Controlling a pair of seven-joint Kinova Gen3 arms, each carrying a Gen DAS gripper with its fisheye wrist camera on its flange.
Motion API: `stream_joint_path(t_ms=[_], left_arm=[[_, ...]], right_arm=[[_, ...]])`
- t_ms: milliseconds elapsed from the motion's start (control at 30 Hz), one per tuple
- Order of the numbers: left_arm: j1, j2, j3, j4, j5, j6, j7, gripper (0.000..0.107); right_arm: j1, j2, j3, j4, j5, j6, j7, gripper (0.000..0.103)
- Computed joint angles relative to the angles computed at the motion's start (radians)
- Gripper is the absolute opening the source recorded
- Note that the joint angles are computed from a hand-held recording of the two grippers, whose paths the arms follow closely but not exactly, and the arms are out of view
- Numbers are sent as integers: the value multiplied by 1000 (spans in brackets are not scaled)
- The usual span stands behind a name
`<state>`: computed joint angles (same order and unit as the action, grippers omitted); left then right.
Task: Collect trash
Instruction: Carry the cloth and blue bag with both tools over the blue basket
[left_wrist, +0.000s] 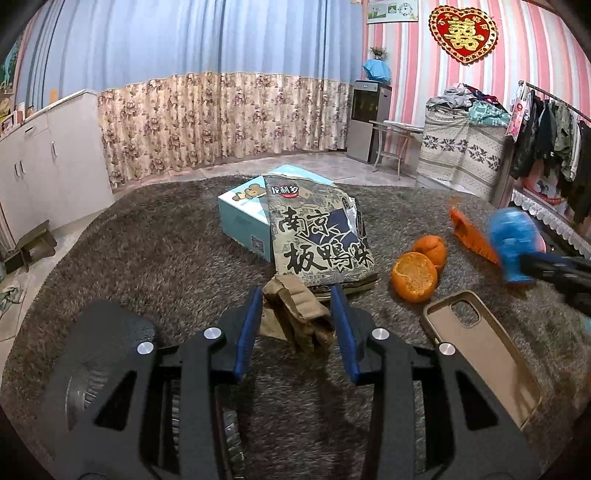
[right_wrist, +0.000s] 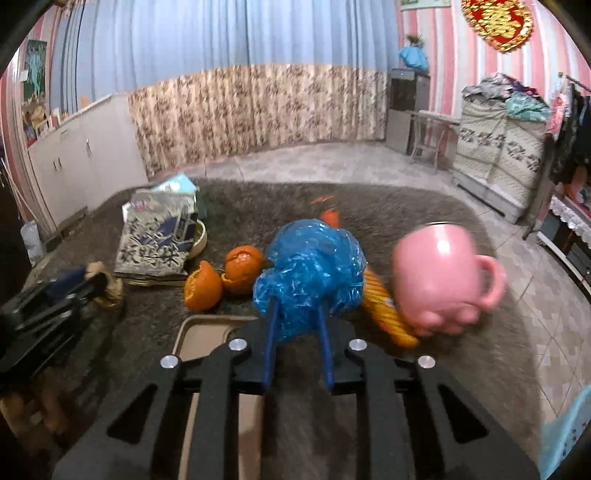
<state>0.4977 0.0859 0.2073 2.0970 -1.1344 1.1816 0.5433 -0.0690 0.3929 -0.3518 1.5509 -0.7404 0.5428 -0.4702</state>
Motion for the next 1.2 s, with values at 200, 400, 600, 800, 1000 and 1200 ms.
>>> stream_joint_path(t_ms=[200,400,600,800,1000,1200], left_arm=[[8,5,5,-3,-9,13,-11,37],[68,35,28,-68,-19,116,-63,37],[175,77,59,-190,-64,216,-148,37],[256,113,60,-322,-111,197,-210,37],[315,190,19,-475,-138,159,-314,37],[338,278,-42,-629,-131,51,-405,37]], right_arm=[[126,-92,36,75,-112,84,101,20],[226,-195,126,199,-258,110,272,20],[303,-210,243,228,-422,212,363,20],[325,-188,323,225,-515,242,430,20],[354,-163,339,192,-540,199,479,20],[413,-120,346,144,-542,162,443,20]])
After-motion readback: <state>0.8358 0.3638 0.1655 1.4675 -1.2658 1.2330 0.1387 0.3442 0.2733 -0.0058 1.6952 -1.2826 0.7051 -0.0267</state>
